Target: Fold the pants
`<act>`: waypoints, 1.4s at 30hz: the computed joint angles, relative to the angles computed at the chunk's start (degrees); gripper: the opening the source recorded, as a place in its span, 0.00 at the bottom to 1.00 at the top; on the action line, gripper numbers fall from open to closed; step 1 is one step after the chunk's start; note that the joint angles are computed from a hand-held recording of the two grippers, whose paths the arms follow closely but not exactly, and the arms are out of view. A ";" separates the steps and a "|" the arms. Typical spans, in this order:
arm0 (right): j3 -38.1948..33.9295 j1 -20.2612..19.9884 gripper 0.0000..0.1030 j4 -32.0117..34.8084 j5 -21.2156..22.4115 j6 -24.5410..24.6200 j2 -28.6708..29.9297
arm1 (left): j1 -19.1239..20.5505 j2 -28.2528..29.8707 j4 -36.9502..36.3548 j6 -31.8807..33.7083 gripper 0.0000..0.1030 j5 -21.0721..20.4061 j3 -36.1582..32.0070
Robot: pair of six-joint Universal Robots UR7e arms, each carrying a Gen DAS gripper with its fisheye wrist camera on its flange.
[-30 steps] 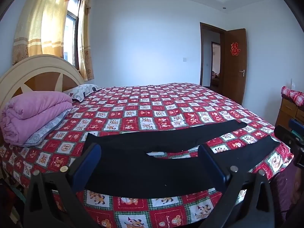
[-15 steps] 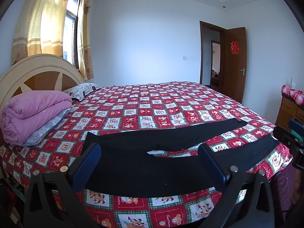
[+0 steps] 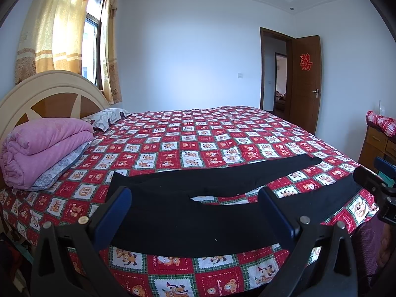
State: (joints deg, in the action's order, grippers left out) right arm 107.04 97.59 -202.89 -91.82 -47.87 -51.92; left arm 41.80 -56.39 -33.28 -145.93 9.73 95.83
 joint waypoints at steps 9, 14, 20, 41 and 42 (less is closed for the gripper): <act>-0.13 0.08 0.99 0.24 -0.29 0.01 0.10 | 0.06 -0.02 -0.07 0.05 1.00 0.11 0.11; -0.23 0.01 0.99 0.31 -0.31 -0.06 0.23 | 0.11 0.08 0.33 -0.31 1.00 0.08 -0.07; -0.19 0.01 0.99 0.23 -0.40 -0.19 0.39 | 0.14 0.10 -0.42 0.24 1.00 0.05 0.19; -1.27 0.39 0.99 1.07 -2.42 -0.31 1.08 | 0.43 0.74 0.94 -0.98 1.00 0.30 -0.15; -1.27 0.46 0.99 1.03 -2.50 -0.35 1.13 | 0.50 0.86 1.12 -1.22 1.00 0.36 -0.19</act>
